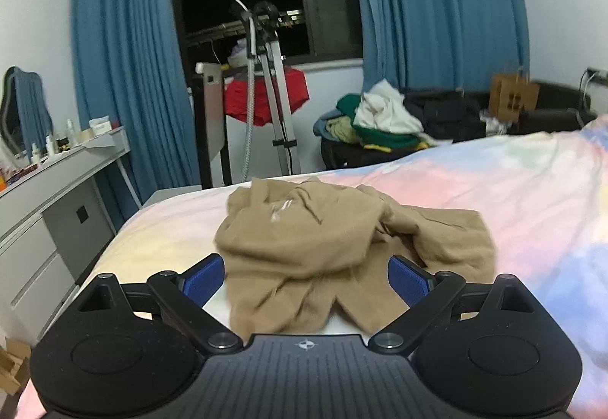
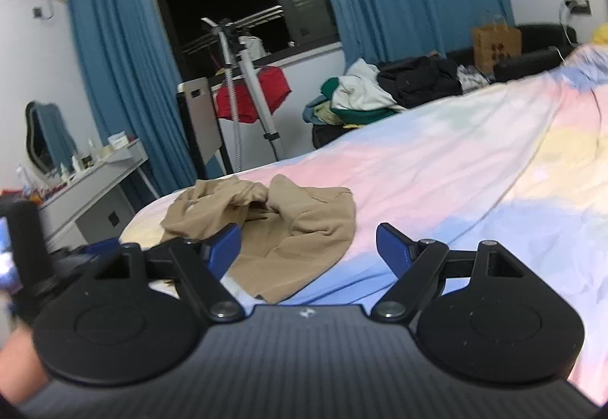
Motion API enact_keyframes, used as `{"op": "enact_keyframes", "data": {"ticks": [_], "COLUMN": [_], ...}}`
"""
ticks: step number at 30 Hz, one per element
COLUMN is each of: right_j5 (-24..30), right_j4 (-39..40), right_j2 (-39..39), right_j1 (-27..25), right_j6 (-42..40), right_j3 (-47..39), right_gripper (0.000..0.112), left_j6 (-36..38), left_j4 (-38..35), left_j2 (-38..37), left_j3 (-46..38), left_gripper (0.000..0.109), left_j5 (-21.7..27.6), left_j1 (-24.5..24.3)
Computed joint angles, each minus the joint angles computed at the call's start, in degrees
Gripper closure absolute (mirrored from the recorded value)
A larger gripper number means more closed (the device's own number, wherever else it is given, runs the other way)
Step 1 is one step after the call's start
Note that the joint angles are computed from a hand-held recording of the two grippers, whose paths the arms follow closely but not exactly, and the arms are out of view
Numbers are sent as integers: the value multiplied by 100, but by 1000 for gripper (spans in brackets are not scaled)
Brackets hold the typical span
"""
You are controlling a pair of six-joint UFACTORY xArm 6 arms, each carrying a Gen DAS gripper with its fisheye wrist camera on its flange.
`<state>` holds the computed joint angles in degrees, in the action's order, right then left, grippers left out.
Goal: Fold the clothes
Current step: 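Move both grippers toward the crumpled tan T-shirt on the bed, then grasp the tan T-shirt with the left gripper while the right gripper approaches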
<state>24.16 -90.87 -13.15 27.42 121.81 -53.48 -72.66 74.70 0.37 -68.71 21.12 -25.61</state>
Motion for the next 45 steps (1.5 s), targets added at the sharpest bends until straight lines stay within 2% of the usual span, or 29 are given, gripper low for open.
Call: {"op": "enact_keyframes", "data": {"ticks": [4,5,9,11,12,14,16,17,18,20,23,25,27,30,33,35,38,41,43,45], "right_j5": [-270,-338,-635,-741,-774,-854,-886,-892,-899,-902,-759,-636,-561,-439,-289,-321,-764,-1342,-1615,-1805], "right_j4": [48,48,121,181,260,363,455,513,551,504,386,298,172,29,-184,-232,-231,-248,-78,588], "right_j2": [119,181,521,721,803,971,1121,1164,1203,1232,1193,1151,1084,929,707,553,372,284,364,520], "right_j1": [-294,-365,-637,-726,-759,-839,-886,-901,-915,-927,-853,-786,-740,-658,-528,-495,-575,-690,-720,-679], "right_j6": [250,317,462,475,423,372,334,304,289,342,386,410,485,524,610,645,793,951,717,-68], "right_j3": [39,24,-109,-214,-263,-361,-445,-465,-484,-513,-522,-522,-509,-454,-351,-260,-124,-52,-110,-151], "right_gripper": [32,32,32,32,32,32,32,32,32,32,32,32,32,32,32,32,32,32,32,32], "left_j6": [729,1041,3236,4217,4536,5107,5407,5504,5488,5141,4629,4659,5118,6539,7916,8392,8327,8630,8792,8835], "left_j4": [-512,-824,-3123,-4102,-4376,-4835,-5010,-5142,-5087,-4781,-4287,-4340,-4830,-6358,-8071,-8841,-9021,-9598,-9971,-9981], "left_j2": [1397,1744,3008,3660,3981,4745,5198,5179,5013,4212,2948,2025,1151,-146,-1307,-1946,-2632,-2829,-2921,-3085], "left_j3": [-1571,-1976,-3451,-4351,-4839,-6039,-6684,-6646,-6369,-5252,-3454,-2254,-1202,281,1384,2005,2802,3176,3262,3360], "left_gripper": [14,14,14,15,20,36,65,77,95,98,99,100,100,100,100,100,100,100,99,99], "left_j5": [-26,-102,-157,190,500,1171,1357,1318,1165,784,-265,-939,-1452,-1953,-1783,-1680,-1469,-1181,-880,-804], "left_j1": [113,144,159,112,82,31,47,70,88,86,157,204,209,104,-30,6,252,449,563,626]}}
